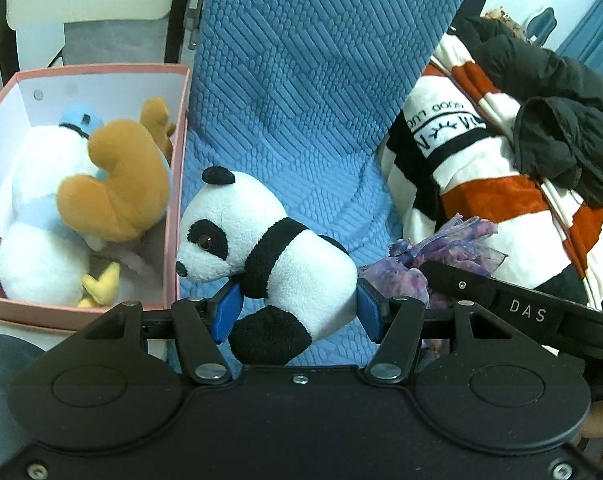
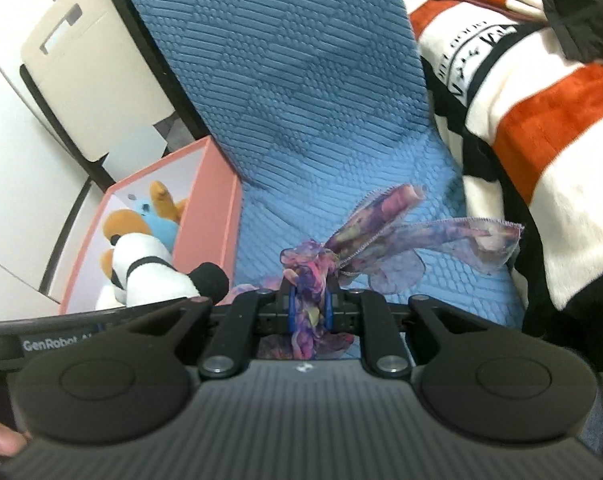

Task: Organize objects
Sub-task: 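Carry the panda with the left gripper while the right gripper carries the bow to the box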

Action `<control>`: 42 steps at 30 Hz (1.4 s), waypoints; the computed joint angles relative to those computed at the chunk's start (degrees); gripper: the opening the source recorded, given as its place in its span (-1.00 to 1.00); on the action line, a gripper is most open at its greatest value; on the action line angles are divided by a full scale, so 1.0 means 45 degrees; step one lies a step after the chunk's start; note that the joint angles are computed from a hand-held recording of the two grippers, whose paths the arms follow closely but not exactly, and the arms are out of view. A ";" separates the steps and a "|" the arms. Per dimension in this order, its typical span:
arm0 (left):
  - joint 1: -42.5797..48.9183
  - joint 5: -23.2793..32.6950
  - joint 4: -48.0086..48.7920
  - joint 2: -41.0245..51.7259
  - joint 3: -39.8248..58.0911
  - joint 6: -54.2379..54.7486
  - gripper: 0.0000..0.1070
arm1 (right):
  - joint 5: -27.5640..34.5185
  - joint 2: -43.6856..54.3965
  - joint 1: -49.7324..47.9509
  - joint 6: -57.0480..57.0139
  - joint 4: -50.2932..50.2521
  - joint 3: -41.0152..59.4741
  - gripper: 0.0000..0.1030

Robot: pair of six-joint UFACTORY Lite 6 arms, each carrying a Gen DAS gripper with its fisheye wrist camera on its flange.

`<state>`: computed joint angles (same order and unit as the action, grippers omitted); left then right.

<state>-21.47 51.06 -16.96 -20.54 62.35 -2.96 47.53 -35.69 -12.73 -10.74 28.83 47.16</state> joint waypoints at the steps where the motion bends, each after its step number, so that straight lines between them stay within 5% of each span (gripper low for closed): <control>1: 0.0347 0.0199 -0.0232 0.0077 0.0224 0.0351 0.08 | -0.0021 0.0174 0.0262 0.0309 -0.0210 0.0293 -0.68; 28: 1.0788 0.5883 -0.3701 0.6066 0.9966 0.7993 0.08 | -0.0046 0.9385 0.8858 0.8376 -0.6230 1.3315 -0.67; 35: 1.2365 0.6387 -0.3933 0.8337 1.2250 0.8533 0.09 | 0.0552 1.2316 1.0013 0.8791 -0.6694 1.6861 -0.67; 42: 1.2802 0.6256 -0.3680 1.0139 1.3087 0.8990 0.09 | 0.0251 1.3892 1.0930 0.9412 -0.7118 1.7465 -0.67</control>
<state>36.13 79.21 -33.52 25.08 121.24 37.49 48.66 26.82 36.45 31.61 -3.20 125.75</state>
